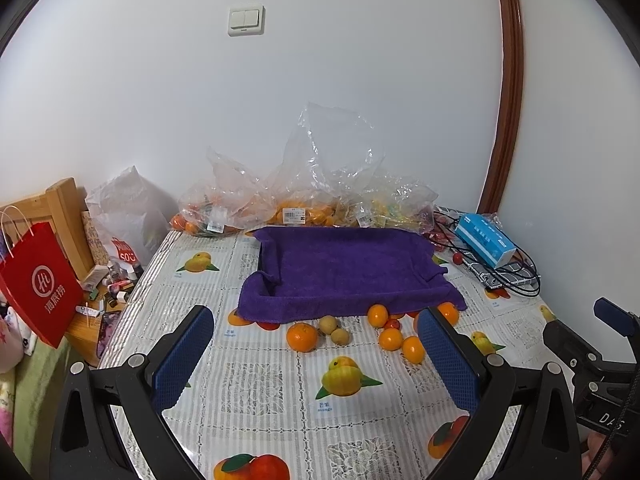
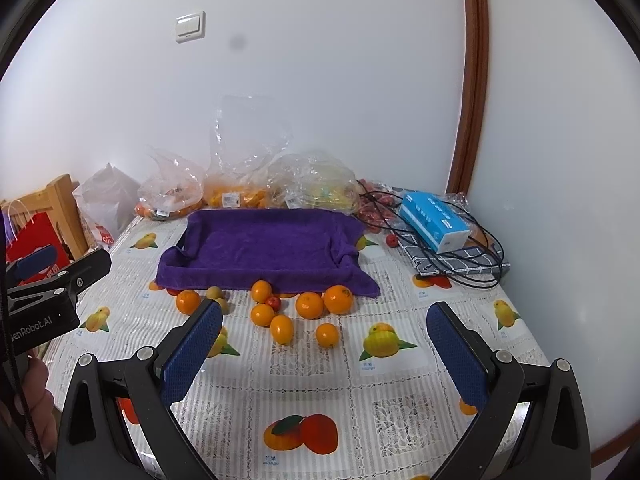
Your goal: Organize fruits
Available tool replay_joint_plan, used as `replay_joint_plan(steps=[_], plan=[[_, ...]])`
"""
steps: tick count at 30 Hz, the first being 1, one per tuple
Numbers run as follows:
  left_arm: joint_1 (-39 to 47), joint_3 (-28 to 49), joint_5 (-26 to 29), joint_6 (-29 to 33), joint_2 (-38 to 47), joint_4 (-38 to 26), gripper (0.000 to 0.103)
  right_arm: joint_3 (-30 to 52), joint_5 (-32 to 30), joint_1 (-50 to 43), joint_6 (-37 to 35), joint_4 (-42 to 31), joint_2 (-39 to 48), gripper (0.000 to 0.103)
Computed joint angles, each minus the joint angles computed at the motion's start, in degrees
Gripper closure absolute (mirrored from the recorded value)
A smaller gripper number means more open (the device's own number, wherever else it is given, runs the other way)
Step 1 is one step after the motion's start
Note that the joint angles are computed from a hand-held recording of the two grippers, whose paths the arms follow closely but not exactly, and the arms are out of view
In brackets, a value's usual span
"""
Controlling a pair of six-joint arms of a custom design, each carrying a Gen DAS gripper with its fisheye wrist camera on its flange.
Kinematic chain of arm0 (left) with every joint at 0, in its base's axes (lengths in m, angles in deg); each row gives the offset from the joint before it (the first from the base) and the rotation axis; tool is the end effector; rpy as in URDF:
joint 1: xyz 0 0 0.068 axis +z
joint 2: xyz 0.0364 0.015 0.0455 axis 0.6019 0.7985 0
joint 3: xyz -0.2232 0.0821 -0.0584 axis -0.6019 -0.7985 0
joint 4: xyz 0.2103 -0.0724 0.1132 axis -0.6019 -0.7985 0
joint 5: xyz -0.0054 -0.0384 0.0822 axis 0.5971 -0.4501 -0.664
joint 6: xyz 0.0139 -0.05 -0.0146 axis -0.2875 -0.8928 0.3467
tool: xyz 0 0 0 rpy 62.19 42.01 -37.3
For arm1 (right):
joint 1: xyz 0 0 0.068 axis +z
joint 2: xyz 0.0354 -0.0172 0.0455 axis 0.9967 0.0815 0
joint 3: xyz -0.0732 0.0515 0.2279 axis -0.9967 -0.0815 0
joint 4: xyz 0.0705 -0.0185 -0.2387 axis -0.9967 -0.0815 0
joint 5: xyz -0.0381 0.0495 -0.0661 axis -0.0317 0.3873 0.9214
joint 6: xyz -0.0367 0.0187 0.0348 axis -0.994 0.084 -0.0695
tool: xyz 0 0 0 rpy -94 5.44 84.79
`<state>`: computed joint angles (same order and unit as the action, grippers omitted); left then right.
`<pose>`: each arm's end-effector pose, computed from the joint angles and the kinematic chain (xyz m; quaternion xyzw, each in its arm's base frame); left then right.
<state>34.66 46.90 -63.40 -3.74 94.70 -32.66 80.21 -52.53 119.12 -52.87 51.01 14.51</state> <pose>0.2990 -0.0117 0.2064 -0.0184 0.8747 -0.0199 0.4840 0.2830 0.1698 0.2038 -0.0078 0.8879 -0.0056 0.4599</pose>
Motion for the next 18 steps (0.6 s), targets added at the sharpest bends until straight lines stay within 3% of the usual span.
replay_joint_plan(steps=[18], plan=[[0.20,0.19,0.60,-0.40,-0.10,-0.35,0.000,0.30,-1.29,-0.24,0.54,0.26,0.98,0.002]])
